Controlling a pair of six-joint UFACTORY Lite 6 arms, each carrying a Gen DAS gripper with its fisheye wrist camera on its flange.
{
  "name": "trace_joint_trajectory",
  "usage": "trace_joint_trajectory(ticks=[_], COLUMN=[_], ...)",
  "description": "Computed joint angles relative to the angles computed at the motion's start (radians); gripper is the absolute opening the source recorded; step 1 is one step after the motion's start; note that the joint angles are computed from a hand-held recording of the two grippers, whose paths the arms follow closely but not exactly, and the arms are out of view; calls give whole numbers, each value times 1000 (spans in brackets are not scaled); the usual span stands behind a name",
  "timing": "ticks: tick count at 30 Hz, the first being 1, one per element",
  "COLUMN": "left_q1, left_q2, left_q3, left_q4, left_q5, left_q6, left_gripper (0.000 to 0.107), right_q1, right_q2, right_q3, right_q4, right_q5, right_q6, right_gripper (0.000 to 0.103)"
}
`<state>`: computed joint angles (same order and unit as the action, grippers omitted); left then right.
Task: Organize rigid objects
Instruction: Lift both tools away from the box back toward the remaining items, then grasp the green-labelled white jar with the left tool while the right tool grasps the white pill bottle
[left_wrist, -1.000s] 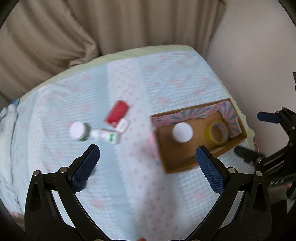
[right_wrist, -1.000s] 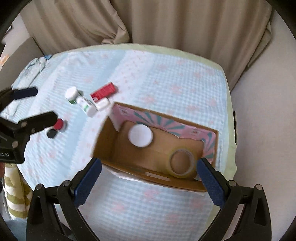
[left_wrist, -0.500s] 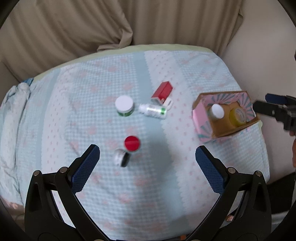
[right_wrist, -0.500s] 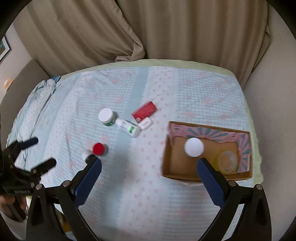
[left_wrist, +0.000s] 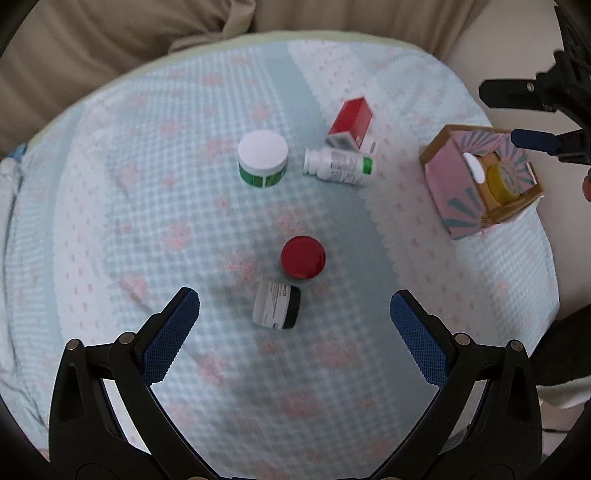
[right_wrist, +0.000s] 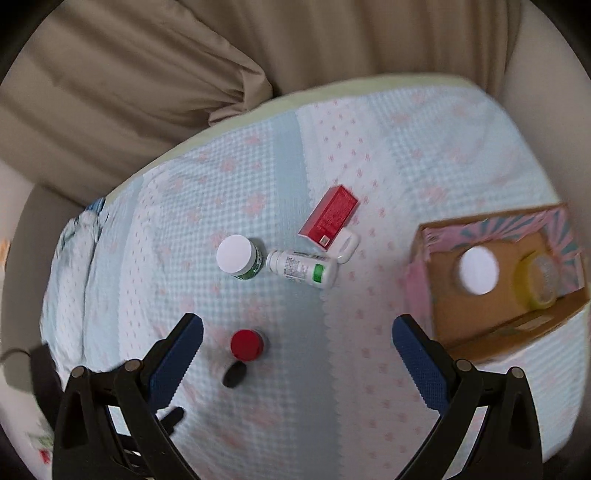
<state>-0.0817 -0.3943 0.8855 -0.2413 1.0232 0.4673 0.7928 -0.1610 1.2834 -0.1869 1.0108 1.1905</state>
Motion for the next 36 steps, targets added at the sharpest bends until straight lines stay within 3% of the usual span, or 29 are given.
trace_joint_trajectory(ticks=[6,15,22,25,27,29,36], left_q1=[-37,-58,-82,-87,-93,-104,-144], left_q2=[190,623,869,943,994,1032,1132], left_q3=[-10,232,412,474,522,554,652], left_q4=[-11,-22,-88,-138,-154,-160,-139], left_q5=[-173,-357,-497,-528,-523,-530,-509], left_q6=[8,47,245,367,422,473,497], left_gripper=[103,103,102,102,102,101,86], right_q1=[-137,-233,-163,-119,-105,-96,-123], right_q2=[163,428,549,600,635,678,844], right_q3=[-37,-34,35,58,75,97,230], right_q4=[117,224,-40,-113,-111,-83,6], right_q5=[-161,-350,-401,-410,-409,-410,-389], right_q6=[-185,-415,-575,-748,-857,-979,-1197], right_gripper=[102,102,97,84,82,72,65])
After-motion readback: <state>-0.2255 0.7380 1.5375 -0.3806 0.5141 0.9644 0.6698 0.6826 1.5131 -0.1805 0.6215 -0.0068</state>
